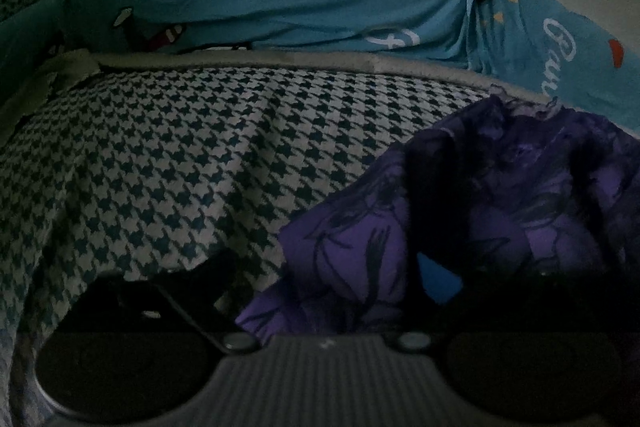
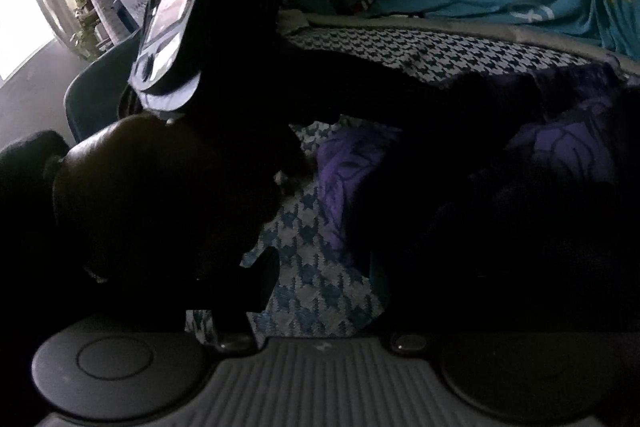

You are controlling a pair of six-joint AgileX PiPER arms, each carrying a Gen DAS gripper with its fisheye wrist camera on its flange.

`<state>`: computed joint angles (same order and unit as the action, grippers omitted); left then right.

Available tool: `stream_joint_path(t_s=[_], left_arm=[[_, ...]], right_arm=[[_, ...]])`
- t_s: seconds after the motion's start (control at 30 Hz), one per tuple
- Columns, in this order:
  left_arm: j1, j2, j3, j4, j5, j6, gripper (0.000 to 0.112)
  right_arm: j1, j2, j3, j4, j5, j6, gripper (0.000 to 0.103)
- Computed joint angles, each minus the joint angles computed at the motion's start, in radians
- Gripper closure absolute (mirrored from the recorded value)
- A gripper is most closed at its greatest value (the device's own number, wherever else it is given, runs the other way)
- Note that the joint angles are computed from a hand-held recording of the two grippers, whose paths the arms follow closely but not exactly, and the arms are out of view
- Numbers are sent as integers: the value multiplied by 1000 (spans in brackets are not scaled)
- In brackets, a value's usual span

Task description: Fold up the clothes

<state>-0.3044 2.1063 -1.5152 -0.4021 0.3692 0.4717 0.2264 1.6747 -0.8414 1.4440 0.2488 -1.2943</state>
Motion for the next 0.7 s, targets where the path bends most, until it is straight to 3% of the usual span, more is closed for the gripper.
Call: stream_joint_path(t_s=[0.4,0.7], left_arm=[[12,-27,40,-125,-18,99,52],[31,-116,133,11,-128,-104,54]], right_arm=[[-7,-5,4,0,4,21,53],[-11,-12,9,-3,7,19,51]])
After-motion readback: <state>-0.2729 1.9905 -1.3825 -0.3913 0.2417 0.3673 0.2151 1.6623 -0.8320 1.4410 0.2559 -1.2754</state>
